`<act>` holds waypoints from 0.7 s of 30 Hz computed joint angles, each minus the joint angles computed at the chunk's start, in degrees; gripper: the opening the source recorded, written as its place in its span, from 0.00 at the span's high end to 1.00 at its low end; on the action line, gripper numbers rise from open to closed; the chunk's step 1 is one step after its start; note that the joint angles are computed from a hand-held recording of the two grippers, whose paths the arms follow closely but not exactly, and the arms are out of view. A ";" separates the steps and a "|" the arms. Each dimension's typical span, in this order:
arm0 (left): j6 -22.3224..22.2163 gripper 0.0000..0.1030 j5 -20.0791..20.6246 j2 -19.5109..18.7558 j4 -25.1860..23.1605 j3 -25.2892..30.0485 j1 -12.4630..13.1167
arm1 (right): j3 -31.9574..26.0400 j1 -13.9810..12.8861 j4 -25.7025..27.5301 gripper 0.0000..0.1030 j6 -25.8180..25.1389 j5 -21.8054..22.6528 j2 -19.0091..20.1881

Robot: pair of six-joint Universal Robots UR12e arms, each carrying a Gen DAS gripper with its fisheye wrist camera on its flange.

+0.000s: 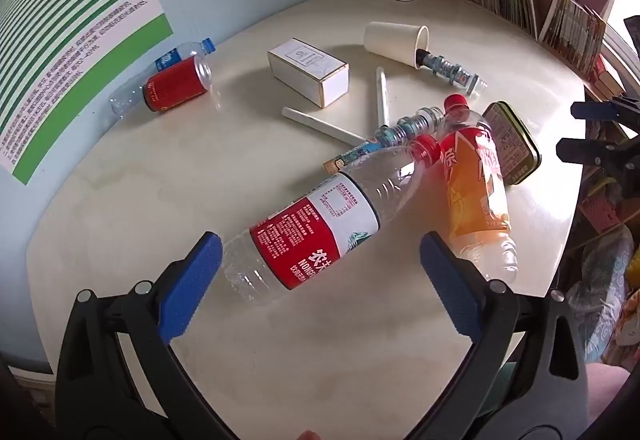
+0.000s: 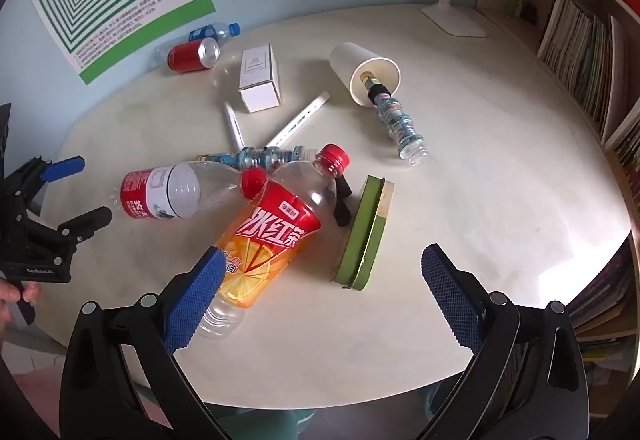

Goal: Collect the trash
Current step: 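Grasp the clear red-label water bottle with the left gripper while the right grasps the green tin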

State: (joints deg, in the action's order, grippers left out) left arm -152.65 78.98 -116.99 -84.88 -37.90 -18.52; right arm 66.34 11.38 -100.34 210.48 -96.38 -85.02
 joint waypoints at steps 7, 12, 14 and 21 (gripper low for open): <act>1.03 0.06 2.45 5.07 5.89 -9.40 -0.92 | 0.00 -1.48 0.81 0.06 -0.94 3.05 -0.04; 6.76 0.06 0.83 1.14 1.26 -4.69 -1.14 | 0.65 -1.47 0.98 0.06 -2.65 2.45 0.42; 9.14 0.06 0.81 -1.16 -1.23 -0.88 -1.10 | 0.51 -1.64 1.48 0.06 -3.47 2.98 0.64; 16.69 0.06 0.05 -4.50 -7.23 4.45 -1.46 | 0.03 -2.49 3.45 0.06 -5.30 4.82 1.36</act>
State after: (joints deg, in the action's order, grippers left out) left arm -135.96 79.03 -121.49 -92.11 -33.45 -19.98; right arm 66.36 8.89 -96.89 205.18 -91.56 -83.66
